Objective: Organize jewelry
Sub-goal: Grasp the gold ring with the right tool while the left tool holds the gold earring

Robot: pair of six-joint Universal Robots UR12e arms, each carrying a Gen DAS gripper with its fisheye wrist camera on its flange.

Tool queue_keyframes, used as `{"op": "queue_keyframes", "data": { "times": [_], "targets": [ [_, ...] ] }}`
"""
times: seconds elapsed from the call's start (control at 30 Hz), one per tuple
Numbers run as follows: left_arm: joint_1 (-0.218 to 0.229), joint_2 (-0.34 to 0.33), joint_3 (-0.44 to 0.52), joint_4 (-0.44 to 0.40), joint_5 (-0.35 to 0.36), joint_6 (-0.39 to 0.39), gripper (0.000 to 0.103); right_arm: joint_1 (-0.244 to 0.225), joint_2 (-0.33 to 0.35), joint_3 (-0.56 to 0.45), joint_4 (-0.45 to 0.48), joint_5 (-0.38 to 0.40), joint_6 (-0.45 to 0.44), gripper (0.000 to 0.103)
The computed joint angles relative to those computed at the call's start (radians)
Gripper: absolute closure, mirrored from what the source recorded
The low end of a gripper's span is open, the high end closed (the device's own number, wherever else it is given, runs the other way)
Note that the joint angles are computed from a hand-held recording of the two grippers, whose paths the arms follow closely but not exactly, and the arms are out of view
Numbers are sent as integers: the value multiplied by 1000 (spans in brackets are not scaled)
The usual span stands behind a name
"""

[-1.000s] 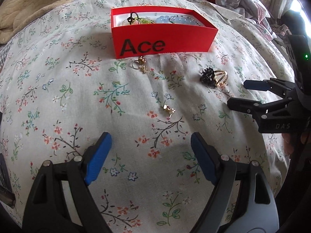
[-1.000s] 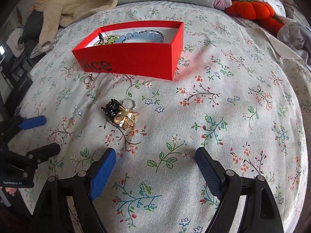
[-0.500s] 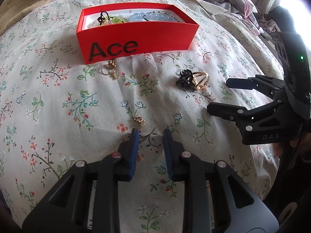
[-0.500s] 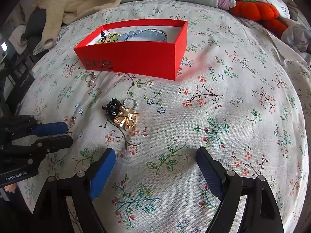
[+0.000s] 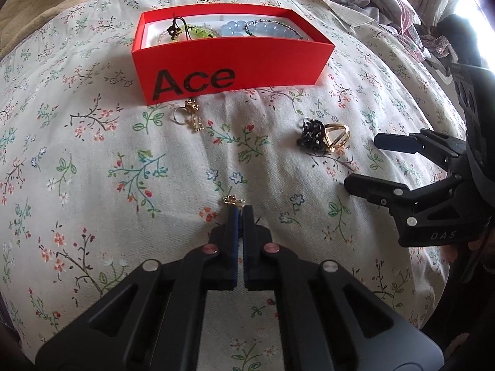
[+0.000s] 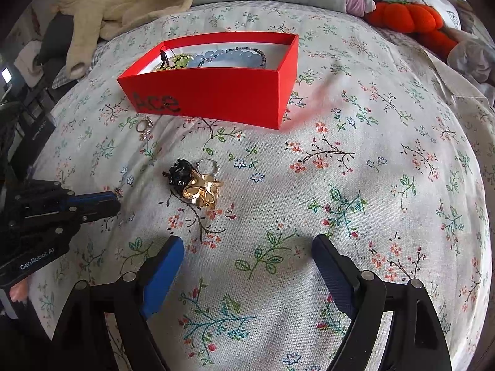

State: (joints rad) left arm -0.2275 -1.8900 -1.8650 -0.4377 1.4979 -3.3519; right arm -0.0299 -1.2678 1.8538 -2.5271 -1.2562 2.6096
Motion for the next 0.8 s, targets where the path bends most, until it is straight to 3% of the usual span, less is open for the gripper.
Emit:
{"op": "queue_keyframes", "data": {
  "times": [0.6, 0.8],
  "targets": [
    [32, 40, -35, -2, 13, -93, 101, 17, 15, -5, -43, 16, -11, 17],
    [30, 43, -33, 6, 1, -85, 101, 24, 18, -19, -26, 39, 2, 17]
  ]
}}
